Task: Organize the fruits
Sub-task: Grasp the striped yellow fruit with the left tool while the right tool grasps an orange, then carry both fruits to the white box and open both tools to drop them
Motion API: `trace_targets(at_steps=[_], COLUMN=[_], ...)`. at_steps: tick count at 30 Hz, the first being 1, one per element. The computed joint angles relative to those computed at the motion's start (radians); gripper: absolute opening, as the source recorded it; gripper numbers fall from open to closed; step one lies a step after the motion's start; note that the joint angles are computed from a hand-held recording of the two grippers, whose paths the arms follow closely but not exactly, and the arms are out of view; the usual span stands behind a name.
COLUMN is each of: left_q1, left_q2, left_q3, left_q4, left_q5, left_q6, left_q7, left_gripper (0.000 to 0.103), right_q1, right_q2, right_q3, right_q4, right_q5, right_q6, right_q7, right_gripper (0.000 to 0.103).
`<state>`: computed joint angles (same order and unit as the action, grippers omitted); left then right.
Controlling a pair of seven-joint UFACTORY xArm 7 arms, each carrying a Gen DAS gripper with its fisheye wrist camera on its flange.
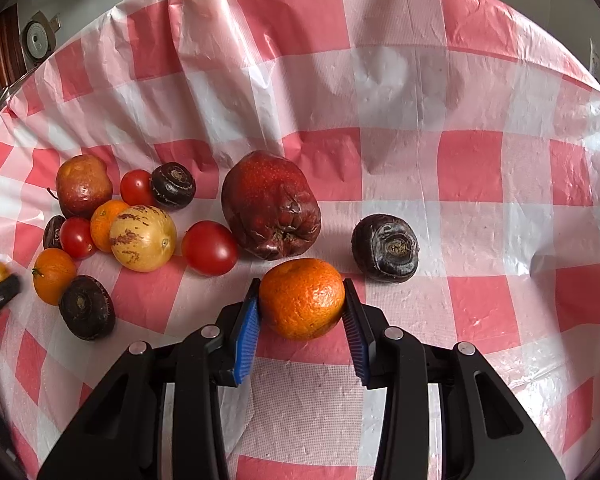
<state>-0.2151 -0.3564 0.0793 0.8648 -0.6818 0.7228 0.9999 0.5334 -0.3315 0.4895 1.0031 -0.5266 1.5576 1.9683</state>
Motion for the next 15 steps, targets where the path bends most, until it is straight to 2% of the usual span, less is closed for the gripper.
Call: trace_targets(at_steps=[4, 8, 11, 15], left_q1=[0.042, 0.118, 0.173, 0.244], left_q2=[-0.111, -0.197, -0.194, -0.115], left_q3=[0.103, 0.202, 0.303, 0.421], left_q4=[-0.046, -0.058, 0.008, 0.136], left_q5=[-0.048, -0.029, -0.021, -0.041], left_q6=[0.112, 0.259, 0.362, 0.483], left_q7=[0.032, 0.062, 0.134, 0.218], left_gripper=[0.043, 0.043, 0.043, 0.043], right_q1=[0.006, 0.039, 0.1, 0.206], right_q2=[0.052, 0.142, 0.249, 0.419], right_q3=[0.018, 0.034, 0.05, 0.065], right_q4=[0.051, 0.137, 0.247, 0.435], right_q5=[-0.035, -0.091, -0.124, -0.211], right_q6=[0.049, 0.142, 0.171, 0.188], right_q7=[-0.012, 0.012, 0.029, 0.04], right_gripper=[0.039, 0.039, 0.039, 0.039])
